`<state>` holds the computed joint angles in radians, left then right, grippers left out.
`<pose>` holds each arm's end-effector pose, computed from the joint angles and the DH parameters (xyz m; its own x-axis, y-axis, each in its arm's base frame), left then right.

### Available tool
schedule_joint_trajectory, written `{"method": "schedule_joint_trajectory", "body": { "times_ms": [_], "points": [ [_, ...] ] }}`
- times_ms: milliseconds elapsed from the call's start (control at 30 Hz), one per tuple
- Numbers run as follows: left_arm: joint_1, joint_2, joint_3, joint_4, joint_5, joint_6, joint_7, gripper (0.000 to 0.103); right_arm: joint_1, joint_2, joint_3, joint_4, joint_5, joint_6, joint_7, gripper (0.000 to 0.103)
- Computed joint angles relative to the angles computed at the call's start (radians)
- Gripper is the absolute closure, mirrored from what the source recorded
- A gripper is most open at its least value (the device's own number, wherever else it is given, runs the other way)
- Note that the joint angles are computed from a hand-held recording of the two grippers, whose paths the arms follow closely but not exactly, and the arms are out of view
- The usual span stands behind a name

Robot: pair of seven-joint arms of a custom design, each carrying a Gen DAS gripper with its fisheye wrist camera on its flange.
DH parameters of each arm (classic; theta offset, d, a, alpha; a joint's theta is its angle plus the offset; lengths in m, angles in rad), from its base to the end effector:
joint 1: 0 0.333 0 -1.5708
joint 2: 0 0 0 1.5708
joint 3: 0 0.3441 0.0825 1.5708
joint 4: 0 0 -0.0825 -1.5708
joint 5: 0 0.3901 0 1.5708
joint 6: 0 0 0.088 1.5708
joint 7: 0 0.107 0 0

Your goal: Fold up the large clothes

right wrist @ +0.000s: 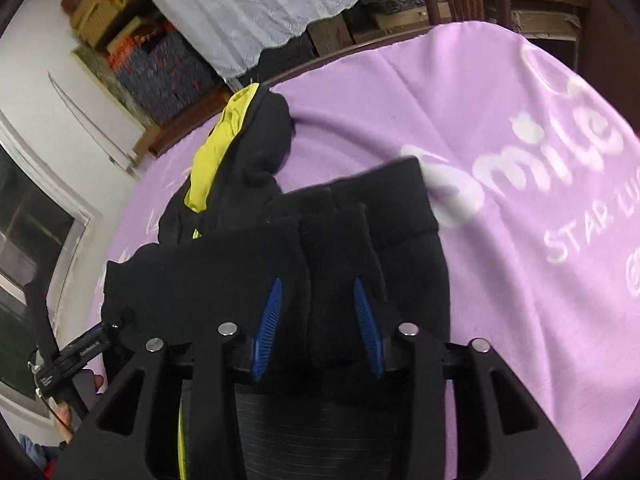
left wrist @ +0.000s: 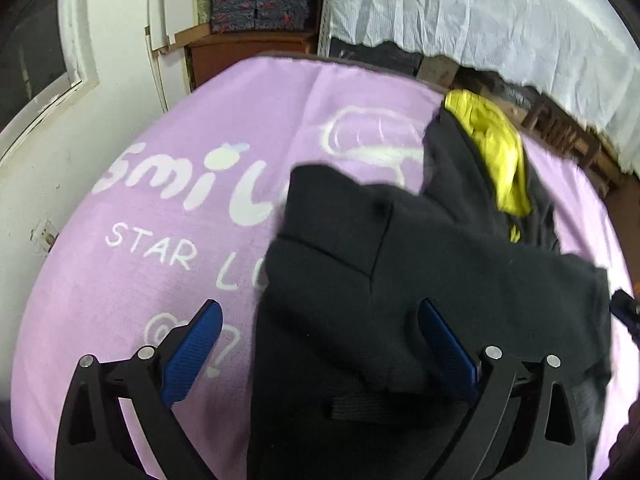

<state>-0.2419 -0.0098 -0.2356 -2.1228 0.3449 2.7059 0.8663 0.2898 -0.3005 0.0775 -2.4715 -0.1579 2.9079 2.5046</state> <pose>0.5163 -0.2808 0.5058 -0.0777 -0.9910 0.1094 -0.8152 0.0000 -0.5791 0.4458 0.1844 0.5124 -0.2458 -0.8646 -0.4382 -0.7210 0.4652 -0.5136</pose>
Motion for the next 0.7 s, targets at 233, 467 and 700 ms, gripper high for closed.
{"method": "schedule_joint_trajectory", "body": {
  "times_ms": [233, 467, 700],
  "points": [
    [-0.024, 0.015, -0.028, 0.028, 0.130, -0.023, -0.078, 0.004, -0.059, 0.134, 0.048, 0.269, -0.173, -0.122, 0.001, 0.049],
    [-0.067, 0.066, -0.008, 0.081, 0.179, -0.065, -0.061, 0.004, -0.016, 0.399, 0.003, 0.579, -0.229, -0.253, -0.024, 0.049],
    [-0.094, 0.105, 0.017, 0.116, 0.205, -0.105, -0.079, 0.004, 0.000, 0.649, -0.046, 0.868, -0.189, -0.314, -0.058, 0.048]
  ]
}}
